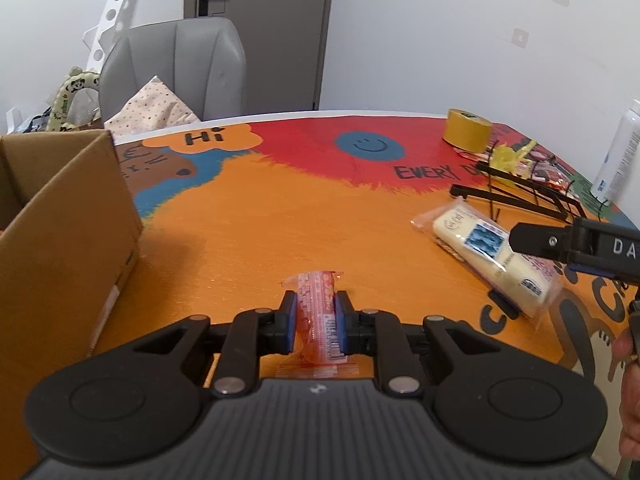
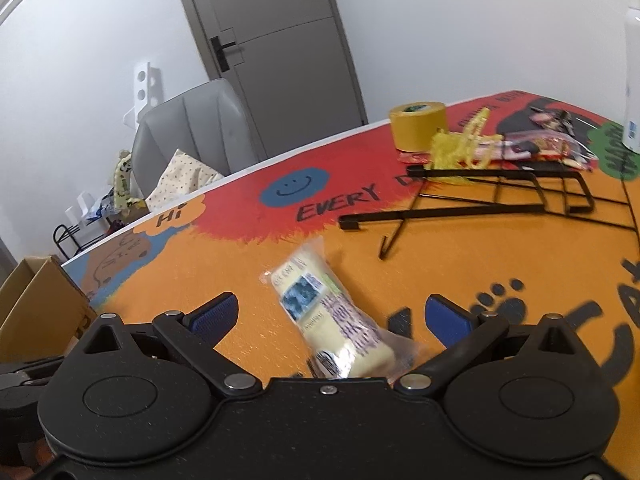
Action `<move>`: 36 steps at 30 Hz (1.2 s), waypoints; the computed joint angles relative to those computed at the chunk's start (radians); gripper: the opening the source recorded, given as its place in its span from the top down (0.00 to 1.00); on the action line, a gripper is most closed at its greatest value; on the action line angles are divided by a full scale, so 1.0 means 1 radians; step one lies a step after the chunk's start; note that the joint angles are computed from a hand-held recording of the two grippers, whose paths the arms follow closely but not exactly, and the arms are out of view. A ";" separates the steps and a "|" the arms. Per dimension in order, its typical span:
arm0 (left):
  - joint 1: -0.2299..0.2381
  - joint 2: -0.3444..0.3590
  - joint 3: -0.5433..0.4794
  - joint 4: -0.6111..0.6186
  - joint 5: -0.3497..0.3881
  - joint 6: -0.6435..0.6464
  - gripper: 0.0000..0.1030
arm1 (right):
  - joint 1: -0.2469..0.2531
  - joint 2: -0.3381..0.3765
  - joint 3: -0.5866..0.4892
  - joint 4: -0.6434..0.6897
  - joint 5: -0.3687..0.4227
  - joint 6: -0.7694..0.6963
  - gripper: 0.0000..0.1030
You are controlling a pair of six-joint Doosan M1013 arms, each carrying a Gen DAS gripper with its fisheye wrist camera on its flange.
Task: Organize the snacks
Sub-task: 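Grasp the pink pack with the left tool while the right tool grasps the white RUNFU CAKE pack, then carry both snacks over the box and open the left tool while the right tool holds the cake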
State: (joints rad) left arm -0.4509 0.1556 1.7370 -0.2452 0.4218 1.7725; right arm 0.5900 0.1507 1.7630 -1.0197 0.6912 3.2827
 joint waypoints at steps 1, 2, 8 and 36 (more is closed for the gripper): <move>0.002 0.000 -0.001 0.000 0.001 -0.002 0.82 | -0.002 0.006 -0.005 0.012 -0.001 -0.022 0.01; 0.005 0.001 -0.002 0.001 0.001 -0.005 0.82 | -0.005 0.013 -0.010 0.038 -0.001 -0.055 0.03; 0.018 -0.001 -0.001 -0.009 0.003 -0.004 0.82 | 0.009 0.036 -0.031 0.130 0.056 -0.184 0.44; 0.076 -0.092 0.047 -0.215 -0.025 0.194 0.82 | 0.102 -0.015 -0.024 0.012 0.030 0.024 0.70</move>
State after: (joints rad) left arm -0.3747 0.0640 1.7837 -0.4603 0.3970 1.9666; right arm 0.6920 0.1352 1.7386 -1.0074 0.7213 3.3070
